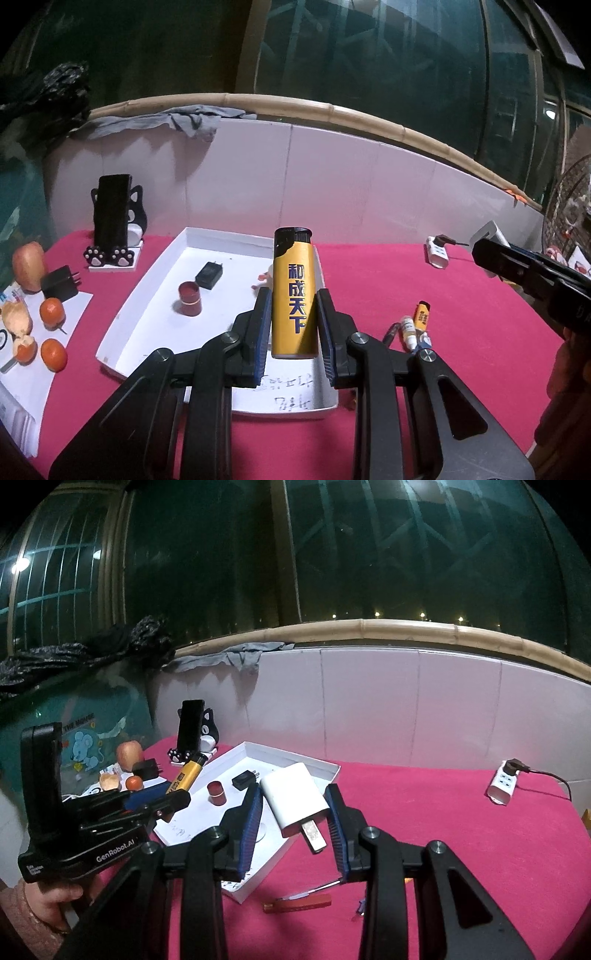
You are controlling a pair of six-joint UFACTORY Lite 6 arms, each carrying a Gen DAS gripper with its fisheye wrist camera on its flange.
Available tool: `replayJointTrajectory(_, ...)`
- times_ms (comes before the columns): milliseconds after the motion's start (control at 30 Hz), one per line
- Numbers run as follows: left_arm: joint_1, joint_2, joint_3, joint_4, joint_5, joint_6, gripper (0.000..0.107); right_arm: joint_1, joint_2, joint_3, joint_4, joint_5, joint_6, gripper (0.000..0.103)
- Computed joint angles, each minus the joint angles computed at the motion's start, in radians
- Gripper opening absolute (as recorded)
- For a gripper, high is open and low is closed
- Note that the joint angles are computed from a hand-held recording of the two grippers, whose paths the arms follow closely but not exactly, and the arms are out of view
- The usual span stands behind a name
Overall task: Organize rigid objects
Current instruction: 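Carry the yellow lighter and white USB plug with both tools over the tray, then open the left tool over the tray while the right tool releases the USB plug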
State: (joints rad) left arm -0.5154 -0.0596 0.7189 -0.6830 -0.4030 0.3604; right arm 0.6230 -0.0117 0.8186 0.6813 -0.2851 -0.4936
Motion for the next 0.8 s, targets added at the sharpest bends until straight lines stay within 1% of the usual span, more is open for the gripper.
replayJointTrajectory(267, 0.074, -0.009, -0.022, 0.107, 0.014, -0.092, 0.023, 0.01, 0.066, 0.06, -0.001, 0.013, 0.011, 0.034)
replayJointTrajectory(800, 0.213, 0.035, -0.005, 0.339, 0.04, -0.287, 0.023, 0.042, 0.244, 0.254, 0.121, 0.059, -0.108, 0.034)
